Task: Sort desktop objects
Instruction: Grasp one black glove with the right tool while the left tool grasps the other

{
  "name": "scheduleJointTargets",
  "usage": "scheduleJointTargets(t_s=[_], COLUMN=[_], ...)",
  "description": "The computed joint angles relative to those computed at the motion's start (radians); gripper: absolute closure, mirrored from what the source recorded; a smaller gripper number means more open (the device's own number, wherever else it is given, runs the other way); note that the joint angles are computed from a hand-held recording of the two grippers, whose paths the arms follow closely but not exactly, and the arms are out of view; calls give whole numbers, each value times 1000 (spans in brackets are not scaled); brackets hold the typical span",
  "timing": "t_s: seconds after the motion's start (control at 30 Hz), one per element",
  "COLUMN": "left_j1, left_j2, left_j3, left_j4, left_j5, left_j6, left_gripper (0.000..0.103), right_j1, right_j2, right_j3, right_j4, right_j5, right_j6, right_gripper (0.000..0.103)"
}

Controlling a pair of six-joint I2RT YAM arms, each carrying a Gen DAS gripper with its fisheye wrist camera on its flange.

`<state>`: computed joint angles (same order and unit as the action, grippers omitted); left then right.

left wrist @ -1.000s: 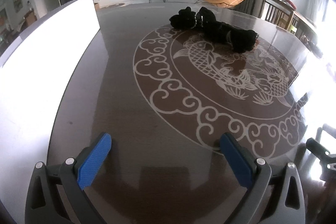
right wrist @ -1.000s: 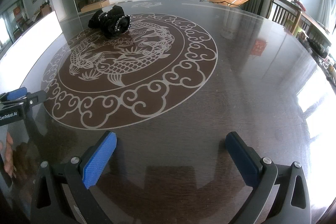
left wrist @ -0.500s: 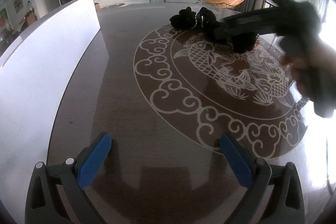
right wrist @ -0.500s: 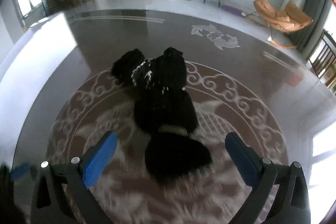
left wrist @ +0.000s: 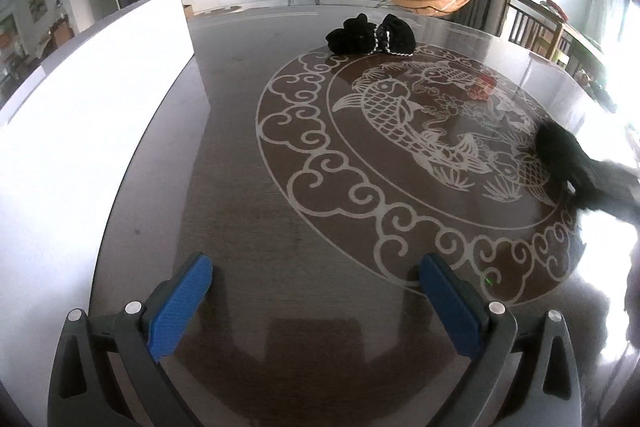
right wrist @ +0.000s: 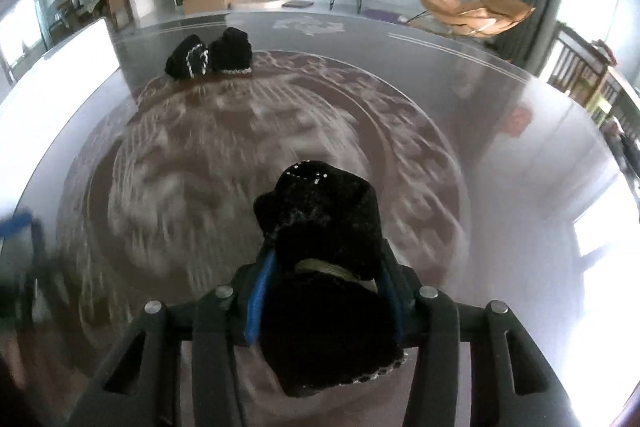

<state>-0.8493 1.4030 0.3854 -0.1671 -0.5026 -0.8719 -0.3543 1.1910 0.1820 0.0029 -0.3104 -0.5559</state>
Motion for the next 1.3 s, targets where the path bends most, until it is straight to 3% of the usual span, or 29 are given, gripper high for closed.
scheduleJointTargets(t_s=[0.1,0.23,0.3,0.4,0.5,0.77,0.83,0.87,0.9,0.93,1.03,1.17,1.3], left_j1=[52,204,278,373,438,458,454,460,469,475,448,356,111], left_j2=[42,123,183,276,383,672,708,704,699,688,638,465,222], left_j3=[26,117,182,300,471,922,965,948,935,919,836,567,260], left_j4=[46,96,128,155,95,-88,-92,-57,-36,-18,29,125,120], left_j5=[30,144,172,239,294,265,275,321,383,416,373,278,104], left_j6=[68,291,401,536,606,720,752,782,791,771,714,555,285], left_gripper=[0,0,0,0,0,0,0,26,39,62,65,66,65], right_j1=[-162,-217,-164,-157,-162,-160,-160,-160,-160,-159,-159,-163,-169], right_j2=[0,39,28,5,9,10,11,11,11,12,14,11,1], right_j3=[-22,13,13,1,3,3,4,4,4,4,4,4,2], right_j4=[-31,-66,-64,-77,-80,-79,-79,-79,-78,-77,-76,-79,-88], right_j5=[-121,-162,-121,-113,-118,-117,-117,-117,-117,-117,-117,-119,-120], right_j6=[-116,-147,-116,-125,-132,-130,-130,-130,-130,-130,-130,-134,-138], right_gripper=[27,20,10,6,6,6,6,6,6,6,6,6,6])
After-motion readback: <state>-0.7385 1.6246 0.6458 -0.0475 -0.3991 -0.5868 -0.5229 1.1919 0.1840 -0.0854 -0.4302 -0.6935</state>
